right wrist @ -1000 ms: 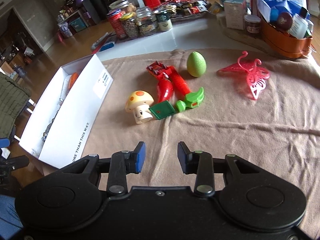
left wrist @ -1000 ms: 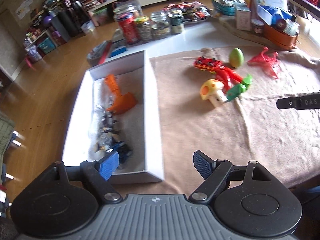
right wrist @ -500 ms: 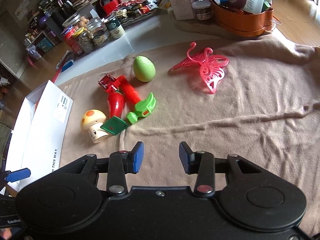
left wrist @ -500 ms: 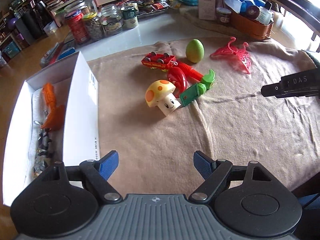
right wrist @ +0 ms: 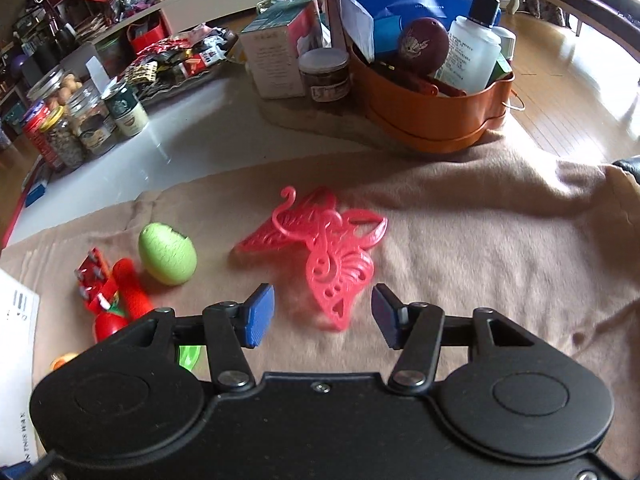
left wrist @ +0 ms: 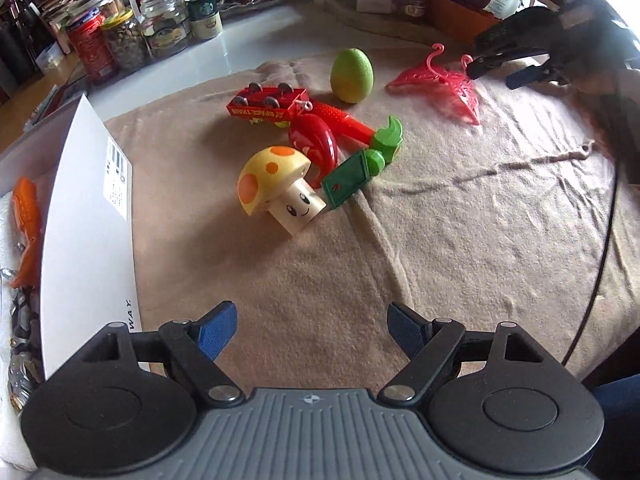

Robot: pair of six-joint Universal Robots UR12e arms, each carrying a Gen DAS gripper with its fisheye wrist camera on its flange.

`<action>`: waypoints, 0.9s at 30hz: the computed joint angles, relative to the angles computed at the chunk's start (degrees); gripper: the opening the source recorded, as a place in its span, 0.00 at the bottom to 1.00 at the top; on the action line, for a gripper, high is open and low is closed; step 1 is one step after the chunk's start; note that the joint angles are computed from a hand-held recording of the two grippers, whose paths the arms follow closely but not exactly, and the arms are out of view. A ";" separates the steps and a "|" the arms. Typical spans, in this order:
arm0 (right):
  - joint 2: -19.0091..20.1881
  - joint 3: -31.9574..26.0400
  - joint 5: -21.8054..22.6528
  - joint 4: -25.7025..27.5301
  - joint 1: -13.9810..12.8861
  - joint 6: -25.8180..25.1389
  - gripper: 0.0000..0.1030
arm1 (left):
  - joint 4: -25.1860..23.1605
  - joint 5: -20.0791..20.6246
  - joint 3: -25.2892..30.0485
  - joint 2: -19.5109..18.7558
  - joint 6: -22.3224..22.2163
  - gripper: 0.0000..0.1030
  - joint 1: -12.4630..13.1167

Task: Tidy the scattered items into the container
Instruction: 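Lower the right gripper onto the pink butterfly hanger and close it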

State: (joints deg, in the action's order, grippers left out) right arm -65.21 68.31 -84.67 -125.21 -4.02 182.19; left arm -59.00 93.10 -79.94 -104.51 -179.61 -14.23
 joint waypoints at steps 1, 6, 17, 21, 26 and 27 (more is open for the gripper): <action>0.93 -1.12 -1.08 0.64 0.37 -0.28 0.53 | 0.44 -0.02 -0.10 0.17 0.15 0.82 0.04; 4.18 -3.98 -6.34 0.21 2.08 -4.58 0.53 | -0.33 -1.13 0.36 0.04 -1.05 0.84 0.75; 7.41 -8.63 0.01 2.88 1.12 -29.85 0.61 | -2.56 -1.81 2.26 -1.19 -2.78 0.84 1.25; 9.03 -12.06 3.82 8.17 0.13 -29.63 0.64 | -3.34 -1.09 2.94 -1.85 -2.46 0.84 0.92; 10.21 -14.15 -0.97 14.24 0.75 -31.50 0.74 | -4.44 -1.01 3.78 -2.65 -2.04 0.84 0.43; 9.71 -13.18 -0.09 13.25 0.51 -30.96 0.74 | -4.53 -1.10 3.86 -2.75 -1.87 0.84 0.34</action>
